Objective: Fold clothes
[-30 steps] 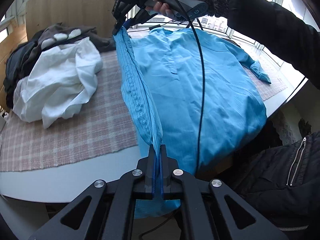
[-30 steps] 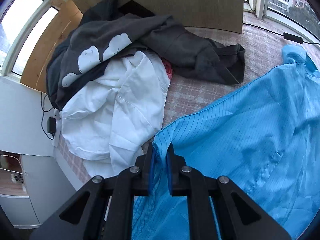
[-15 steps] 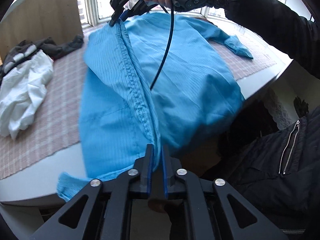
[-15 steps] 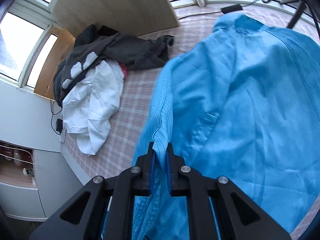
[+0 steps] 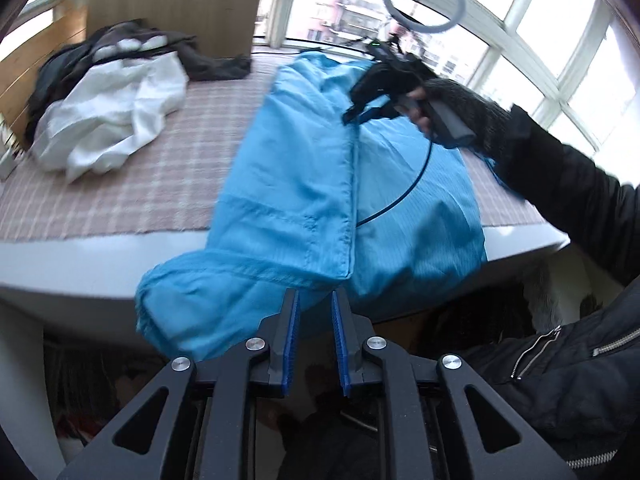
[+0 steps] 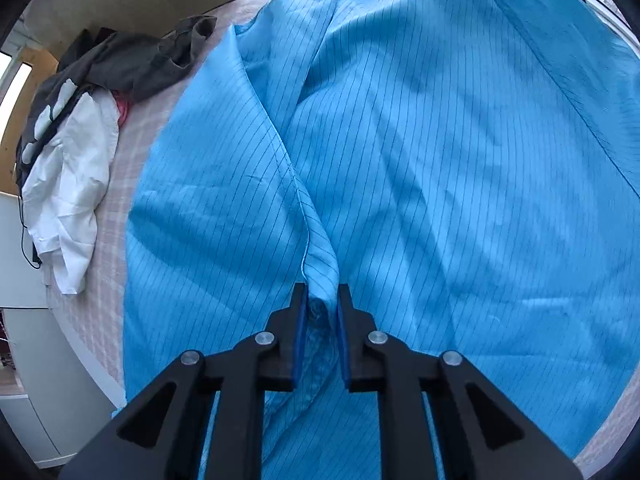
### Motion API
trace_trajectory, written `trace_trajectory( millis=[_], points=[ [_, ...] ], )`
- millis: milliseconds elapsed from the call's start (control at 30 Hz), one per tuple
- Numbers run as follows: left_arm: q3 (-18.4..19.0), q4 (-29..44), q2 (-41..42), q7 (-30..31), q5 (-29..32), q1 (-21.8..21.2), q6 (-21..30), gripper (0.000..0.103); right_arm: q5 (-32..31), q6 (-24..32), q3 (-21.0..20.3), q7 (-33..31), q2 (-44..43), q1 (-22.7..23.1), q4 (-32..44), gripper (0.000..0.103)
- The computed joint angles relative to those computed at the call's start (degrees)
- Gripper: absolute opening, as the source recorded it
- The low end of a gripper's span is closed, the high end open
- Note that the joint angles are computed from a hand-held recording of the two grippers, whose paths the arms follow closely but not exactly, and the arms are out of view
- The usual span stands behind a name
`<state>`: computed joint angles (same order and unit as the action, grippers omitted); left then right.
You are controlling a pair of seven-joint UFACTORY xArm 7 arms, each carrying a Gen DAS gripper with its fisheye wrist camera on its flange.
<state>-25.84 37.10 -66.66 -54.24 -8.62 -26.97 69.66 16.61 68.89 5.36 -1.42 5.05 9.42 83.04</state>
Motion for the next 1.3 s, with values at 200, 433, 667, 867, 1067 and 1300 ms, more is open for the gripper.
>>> trace_trajectory(
  millis=[200, 433, 667, 867, 1067, 1300],
  points=[
    [0.8, -3.3, -8.3, -6.1, -3.7, -1.3, 5.3, 0.022, 5.3, -0.6, -1.5, -3.2, -9.4, -1.0, -4.3, 0.037],
    [-1.0, -0.4, -7.9, -5.7, -7.0, -2.1, 10.4, 0.022, 12.1, -1.2, -4.9, -9.2, -18.3, -1.4, -7.1, 0.037],
    [0.6, -1.2, -13.1, -7.4, -8.4, -2.4, 17.3, 0.022, 17.5, 12.4, -4.4, -24.4, -25.7, 4.7, -12.6, 0.043],
    [2.4, -5.5, -23.4, -4.8, -8.7, -2.0, 22.8, 0.022, 17.9, 11.6, 5.9, -27.0, -25.7, 14.1, -18.1, 0.043],
    [3.9, -9.7, -35.8, -2.8, -9.7, -1.7, 29.2, 0.022, 5.3, 2.7, 15.3, -17.7, -16.0, 21.9, -14.8, 0.043],
    [8.5, -14.9, -48.4, -0.5, -8.7, 0.2, 35.2, 0.022, 3.4, 1.1, 14.8, -13.9, -13.9, 27.9, -14.7, 0.005]
  ],
)
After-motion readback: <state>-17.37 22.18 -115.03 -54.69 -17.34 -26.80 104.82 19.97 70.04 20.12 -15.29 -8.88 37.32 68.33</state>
